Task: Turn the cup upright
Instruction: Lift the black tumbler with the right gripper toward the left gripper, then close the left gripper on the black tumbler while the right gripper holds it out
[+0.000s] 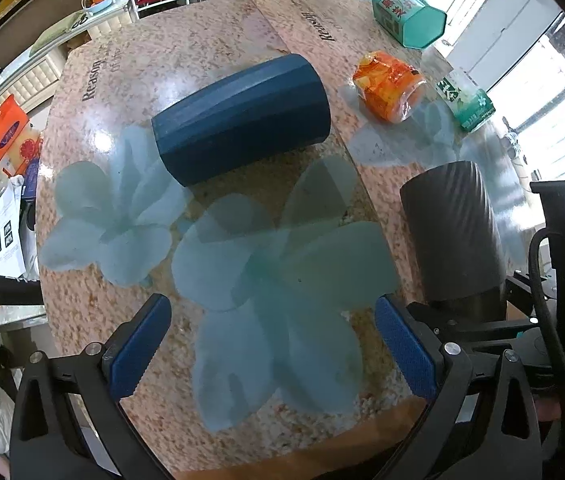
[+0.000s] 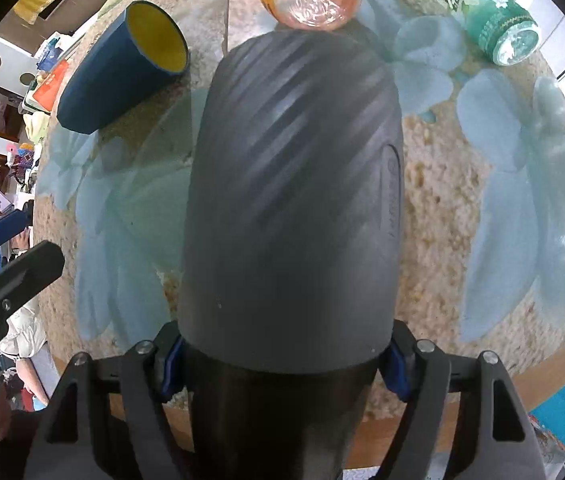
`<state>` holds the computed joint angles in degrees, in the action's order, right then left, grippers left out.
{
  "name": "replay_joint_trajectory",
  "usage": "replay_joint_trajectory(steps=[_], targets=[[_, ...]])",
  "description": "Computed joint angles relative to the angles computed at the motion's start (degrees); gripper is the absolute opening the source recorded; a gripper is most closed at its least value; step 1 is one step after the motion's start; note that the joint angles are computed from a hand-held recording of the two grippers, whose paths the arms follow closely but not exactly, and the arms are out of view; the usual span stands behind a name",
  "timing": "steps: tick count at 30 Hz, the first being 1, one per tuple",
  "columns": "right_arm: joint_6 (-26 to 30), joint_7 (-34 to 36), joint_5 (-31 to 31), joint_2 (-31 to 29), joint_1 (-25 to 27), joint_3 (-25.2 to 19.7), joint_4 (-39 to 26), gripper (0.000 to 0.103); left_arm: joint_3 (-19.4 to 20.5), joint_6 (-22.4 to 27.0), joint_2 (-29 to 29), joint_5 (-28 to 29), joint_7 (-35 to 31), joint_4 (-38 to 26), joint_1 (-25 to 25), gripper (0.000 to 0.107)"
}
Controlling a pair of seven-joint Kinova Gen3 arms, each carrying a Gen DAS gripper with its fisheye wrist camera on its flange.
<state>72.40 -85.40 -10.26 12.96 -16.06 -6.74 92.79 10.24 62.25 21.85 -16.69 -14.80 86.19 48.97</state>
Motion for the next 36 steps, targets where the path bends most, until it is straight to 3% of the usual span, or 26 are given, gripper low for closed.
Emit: replay_joint_trajectory(steps=[9,15,21,29,36], targets=[[-2.0,4.19,-1.99,-2.3,2.62,0.73,4.14,0.076,0.1,0.43,0.24,0.2,-0.18,-0.38,0.09,0.102],[-2.05,4.89,-3.02,-3.14,3.78,1.26,4.23,0.091,0.19,0.57,0.26,0.48,-0.87,-0.49,0.04,0.102],[1.17,8.77,-7.32,-3.75,8.13,2.89,1.09,0.103,0.17,0.68,-0.34,0.24,-0.36,-0.2,0.35,0.102],[5.12,10.81,-8.18,-6.09,12.74,5.55,-2.28,0.103,0.81,-0.87,-1.49,1.09,-0.42,-0.76,-0.29,0.102],[11.07,14.33,-11.72,-8.08,19.68,9.16,-7.32,0.103,1.12,0.78,0.47,1.33,-3.45,-7.08,0.3,0.102]])
